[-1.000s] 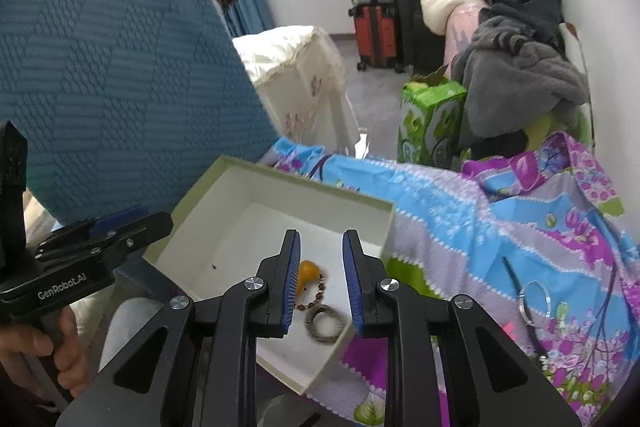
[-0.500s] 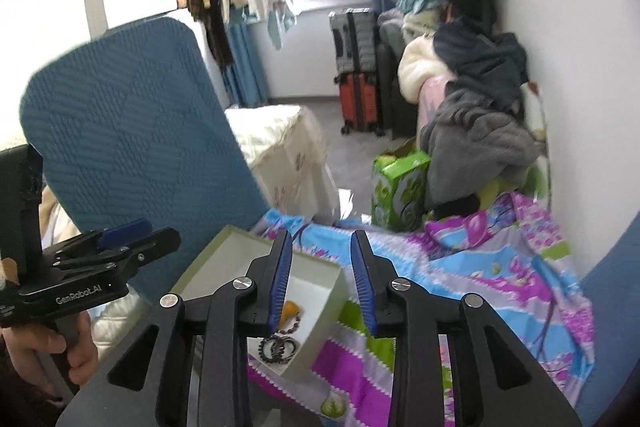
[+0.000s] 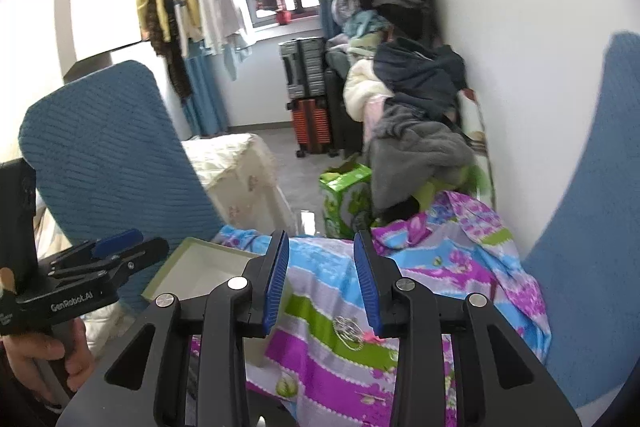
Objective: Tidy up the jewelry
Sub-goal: 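Move both grippers back over the jewelry on the cloth, then grasp the silver ball chain with the left gripper while the right grasps the thin silver pin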
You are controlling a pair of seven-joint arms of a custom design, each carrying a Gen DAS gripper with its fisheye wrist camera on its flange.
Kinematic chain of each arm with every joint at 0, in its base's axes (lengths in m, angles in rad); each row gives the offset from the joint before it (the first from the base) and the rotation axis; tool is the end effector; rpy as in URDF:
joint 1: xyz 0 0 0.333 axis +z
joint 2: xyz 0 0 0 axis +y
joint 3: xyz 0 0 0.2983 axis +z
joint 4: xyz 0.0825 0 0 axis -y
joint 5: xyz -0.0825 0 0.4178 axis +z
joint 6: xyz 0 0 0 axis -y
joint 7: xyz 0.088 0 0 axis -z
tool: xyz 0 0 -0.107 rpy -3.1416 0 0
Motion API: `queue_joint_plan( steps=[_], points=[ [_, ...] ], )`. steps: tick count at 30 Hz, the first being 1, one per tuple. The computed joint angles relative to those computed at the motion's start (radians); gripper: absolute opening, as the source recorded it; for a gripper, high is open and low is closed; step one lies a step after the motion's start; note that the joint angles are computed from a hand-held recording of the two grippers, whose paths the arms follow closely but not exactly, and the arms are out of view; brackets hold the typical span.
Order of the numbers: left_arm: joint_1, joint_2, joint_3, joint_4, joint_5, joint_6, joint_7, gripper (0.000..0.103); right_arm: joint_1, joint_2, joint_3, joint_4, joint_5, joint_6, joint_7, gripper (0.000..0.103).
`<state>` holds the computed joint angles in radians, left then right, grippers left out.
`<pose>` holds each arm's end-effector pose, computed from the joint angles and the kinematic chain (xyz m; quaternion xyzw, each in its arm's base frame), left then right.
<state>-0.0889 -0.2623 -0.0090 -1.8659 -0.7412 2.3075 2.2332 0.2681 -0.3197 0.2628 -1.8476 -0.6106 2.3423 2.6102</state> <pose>0.5551 -0.0688 0.6919 -0.4698 0.7510 -0.4482 0.1203 0.4580 0.2883 0.7297 -0.5407 0.6871 -0.3184 0.3664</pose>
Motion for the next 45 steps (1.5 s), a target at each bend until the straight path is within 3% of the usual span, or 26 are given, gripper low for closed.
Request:
queue_joint_plan(
  steps=[11, 23, 30, 35, 37, 45],
  points=[
    [-0.039, -0.025, -0.016, -0.101, -0.026, -0.011, 0.028, 0.066, -0.034, -0.168, 0.010, -0.252, 0.037, 0.035, 0.103, 0.032],
    [-0.058, 0.019, -0.048, -0.132, 0.000, -0.076, 0.030, 0.048, -0.053, -0.256, 0.031, -0.436, 0.082, 0.082, 0.124, 0.032],
    [-0.066, 0.079, -0.074, -0.122, -0.008, -0.059, 0.031, 0.047, -0.060, -0.257, 0.029, -0.511, 0.108, 0.140, 0.131, 0.032],
    [-0.065, 0.153, -0.104, -0.091, 0.014, -0.038, 0.023, 0.040, -0.046, -0.243, 0.009, -0.576, 0.148, 0.205, 0.114, 0.032],
    [-0.060, 0.197, -0.115, -0.061, 0.024, -0.053, -0.002, 0.035, -0.034, -0.224, -0.001, -0.587, 0.172, 0.215, 0.085, 0.032],
    [-0.042, 0.313, -0.161, 0.014, 0.105, -0.066, -0.104, 0.032, 0.024, -0.128, -0.079, -0.611, 0.324, 0.295, -0.065, 0.032]
  ],
)
